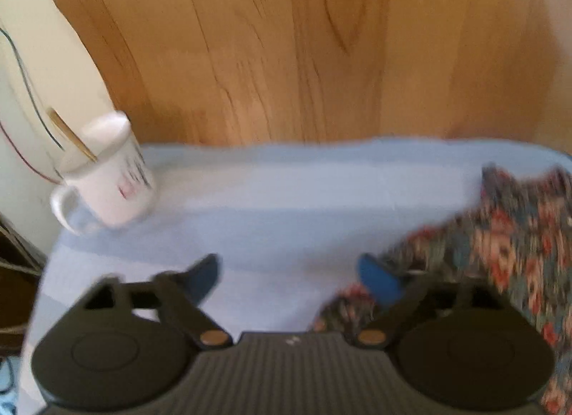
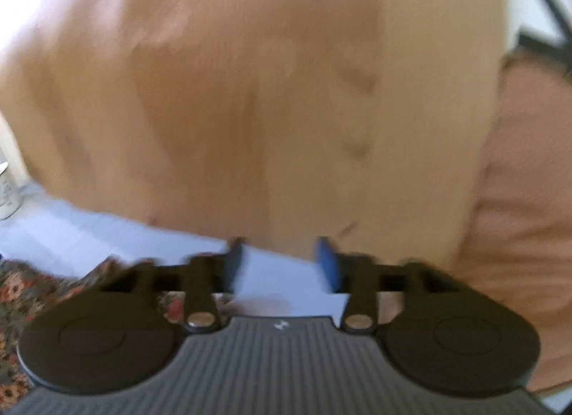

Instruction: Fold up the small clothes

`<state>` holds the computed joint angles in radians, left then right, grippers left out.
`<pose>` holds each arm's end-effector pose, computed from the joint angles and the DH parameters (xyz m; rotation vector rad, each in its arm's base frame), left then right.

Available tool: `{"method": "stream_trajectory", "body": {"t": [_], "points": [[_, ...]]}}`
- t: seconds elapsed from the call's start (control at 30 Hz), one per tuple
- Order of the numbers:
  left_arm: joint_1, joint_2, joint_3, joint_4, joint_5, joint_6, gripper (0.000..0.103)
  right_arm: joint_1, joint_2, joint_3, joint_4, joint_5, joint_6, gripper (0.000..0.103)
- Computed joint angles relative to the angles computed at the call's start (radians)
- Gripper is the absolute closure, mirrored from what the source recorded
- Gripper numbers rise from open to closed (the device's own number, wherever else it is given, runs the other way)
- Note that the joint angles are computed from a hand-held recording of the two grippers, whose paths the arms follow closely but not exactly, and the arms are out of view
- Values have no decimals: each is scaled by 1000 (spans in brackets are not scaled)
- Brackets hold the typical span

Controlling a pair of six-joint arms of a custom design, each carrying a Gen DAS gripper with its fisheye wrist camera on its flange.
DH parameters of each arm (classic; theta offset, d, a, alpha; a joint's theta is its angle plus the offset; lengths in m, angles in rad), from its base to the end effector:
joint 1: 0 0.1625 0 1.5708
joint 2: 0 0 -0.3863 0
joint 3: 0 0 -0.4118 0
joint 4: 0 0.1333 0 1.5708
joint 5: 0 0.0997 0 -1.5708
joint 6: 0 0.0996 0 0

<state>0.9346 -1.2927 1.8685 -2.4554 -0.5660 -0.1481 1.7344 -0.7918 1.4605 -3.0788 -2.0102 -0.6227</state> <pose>-0.1595 -0.5817 0.2891 0.3495 2.1832 -0.7794 0.2083 -0.7037 0.1961 0.6941 -2.2937 0.9148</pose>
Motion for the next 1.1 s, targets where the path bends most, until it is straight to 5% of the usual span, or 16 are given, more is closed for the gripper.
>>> {"method": "stream_trajectory", "body": {"t": [0.13, 0.2, 0.27, 0.3, 0.33, 0.47, 0.53, 0.67, 0.77, 0.8, 0.87, 0.93, 1.1], "points": [[28, -42, 21, 53, -131, -109, 1, 0, 18, 28, 114, 8, 71, 36], [45, -62, 43, 32, -177, -133, 7, 13, 67, 7, 114, -77, 21, 31], [15, -52, 93, -53, -98, -77, 45, 12, 103, -9, 114, -154, 10, 45], [3, -53, 108, -83, -90, -55, 80, 12, 102, 11, 77, -147, 21, 52], [-5, -61, 107, -74, -109, -70, 90, 17, 101, 25, 49, -155, 14, 79], [-42, 10, 88, -176, 38, -20, 94, 36, 98, 56, -115, -155, 25, 86], [-40, 29, 44, -218, 43, -38, 95, 49, 99, 42, -180, -130, 41, 86], [-46, 97, -63, -348, 89, 31, 96, 85, 138, -23, -238, -123, -19, 86], [-31, 154, -119, -327, 169, 25, 96, 75, 173, -7, -333, -70, -84, 84], [-23, 174, -127, -306, 209, 9, 96, 64, 188, 1, -351, -66, -98, 82], [6, 182, -125, -195, 259, -64, 96, 49, 228, 1, -336, -138, -91, 60], [38, 170, -118, -48, 256, -167, 91, 34, 228, 24, -304, -177, -94, 58], [30, 149, -61, -129, 293, -79, 70, 12, 24, 249, -349, -50, -73, 42]]}}
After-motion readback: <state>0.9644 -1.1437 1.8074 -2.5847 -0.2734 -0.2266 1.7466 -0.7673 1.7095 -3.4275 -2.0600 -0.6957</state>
